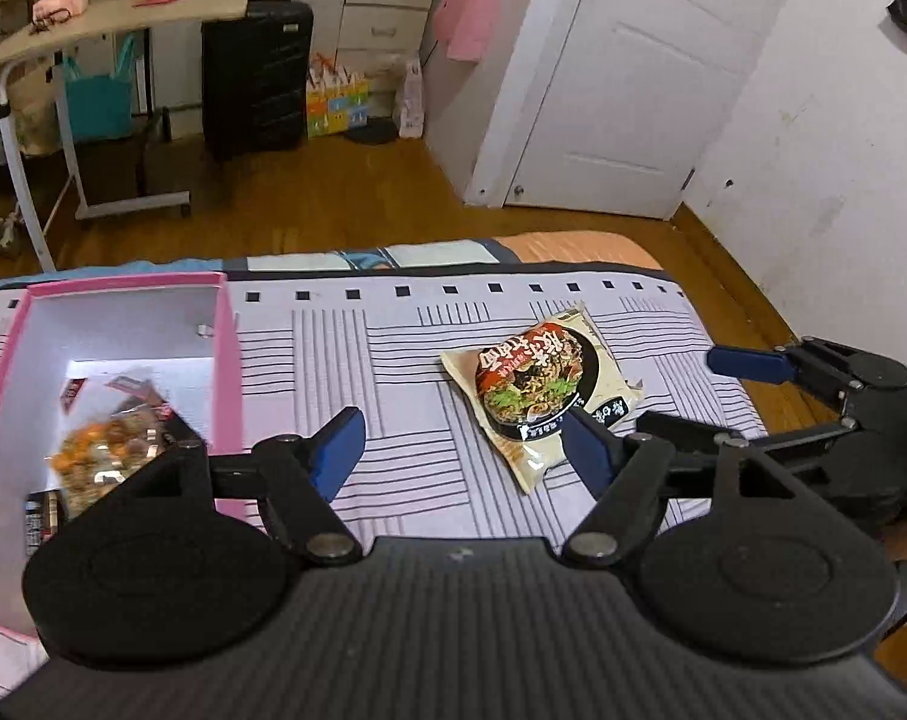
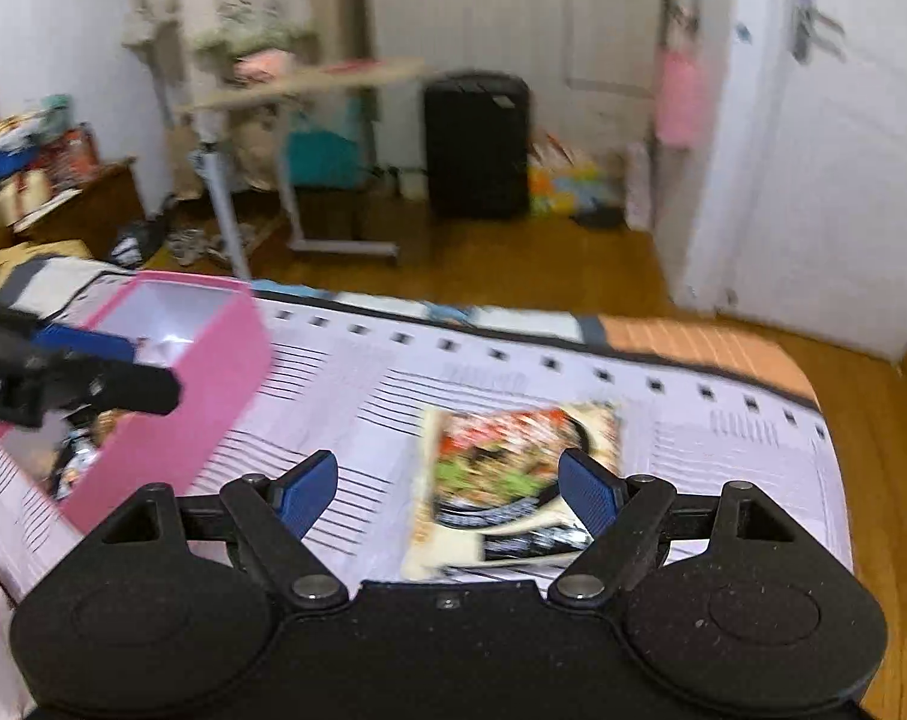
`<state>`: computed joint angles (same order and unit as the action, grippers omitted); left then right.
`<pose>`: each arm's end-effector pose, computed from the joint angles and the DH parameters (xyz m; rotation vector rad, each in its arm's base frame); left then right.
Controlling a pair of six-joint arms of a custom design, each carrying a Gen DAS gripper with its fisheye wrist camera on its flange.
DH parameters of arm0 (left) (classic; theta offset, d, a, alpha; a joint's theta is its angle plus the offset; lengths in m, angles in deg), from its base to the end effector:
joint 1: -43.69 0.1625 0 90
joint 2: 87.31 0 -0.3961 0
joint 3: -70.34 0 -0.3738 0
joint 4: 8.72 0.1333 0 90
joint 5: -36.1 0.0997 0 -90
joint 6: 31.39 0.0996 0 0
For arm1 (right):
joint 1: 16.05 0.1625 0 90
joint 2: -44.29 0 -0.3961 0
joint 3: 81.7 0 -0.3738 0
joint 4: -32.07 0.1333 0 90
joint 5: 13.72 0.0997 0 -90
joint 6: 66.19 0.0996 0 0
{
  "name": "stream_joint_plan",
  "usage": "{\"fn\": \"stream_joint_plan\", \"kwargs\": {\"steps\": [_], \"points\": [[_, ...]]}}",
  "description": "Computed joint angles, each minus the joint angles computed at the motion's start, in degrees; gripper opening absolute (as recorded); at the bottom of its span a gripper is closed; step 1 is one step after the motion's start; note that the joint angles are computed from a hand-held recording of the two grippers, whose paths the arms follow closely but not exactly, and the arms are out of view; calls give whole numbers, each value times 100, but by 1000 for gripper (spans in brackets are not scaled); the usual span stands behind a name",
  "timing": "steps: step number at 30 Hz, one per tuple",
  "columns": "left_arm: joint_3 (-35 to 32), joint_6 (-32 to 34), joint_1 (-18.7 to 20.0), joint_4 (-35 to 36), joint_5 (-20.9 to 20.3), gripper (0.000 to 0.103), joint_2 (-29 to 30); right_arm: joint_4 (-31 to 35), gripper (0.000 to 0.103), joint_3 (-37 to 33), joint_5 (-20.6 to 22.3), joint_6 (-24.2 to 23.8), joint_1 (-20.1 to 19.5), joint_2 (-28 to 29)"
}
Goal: Organize snacks
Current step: 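Move both tools to the cream noodle pack on the bed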
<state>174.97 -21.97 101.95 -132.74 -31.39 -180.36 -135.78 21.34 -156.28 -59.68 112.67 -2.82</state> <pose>-0.1027 -0.4919 0.4360 0.8690 2.6245 -0.6440 0.4139 -0.4296 0.1241 0.4260 -2.2668 0.8464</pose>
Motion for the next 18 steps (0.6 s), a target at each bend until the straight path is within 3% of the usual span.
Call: {"fn": "stream_joint_plan", "kwargs": {"steps": [3, 8, 12, 18], "points": [[66, -57, -10, -340, 6, 72, 309, 30, 84, -6, -44, -253, -260, -103], [50, -532, 285, -682, -442, 69, 915, -757, 82, 196, 187, -1225, -715, -72], [295, -734, 606, -1436, -821, 68, 1377, -584, 81, 364, 545, -1340, -1100, -154], [390, -938, 875, -2180, -640, 68, 2067, -343, 82, 338, 816, -1517, -1619, -128]]}}
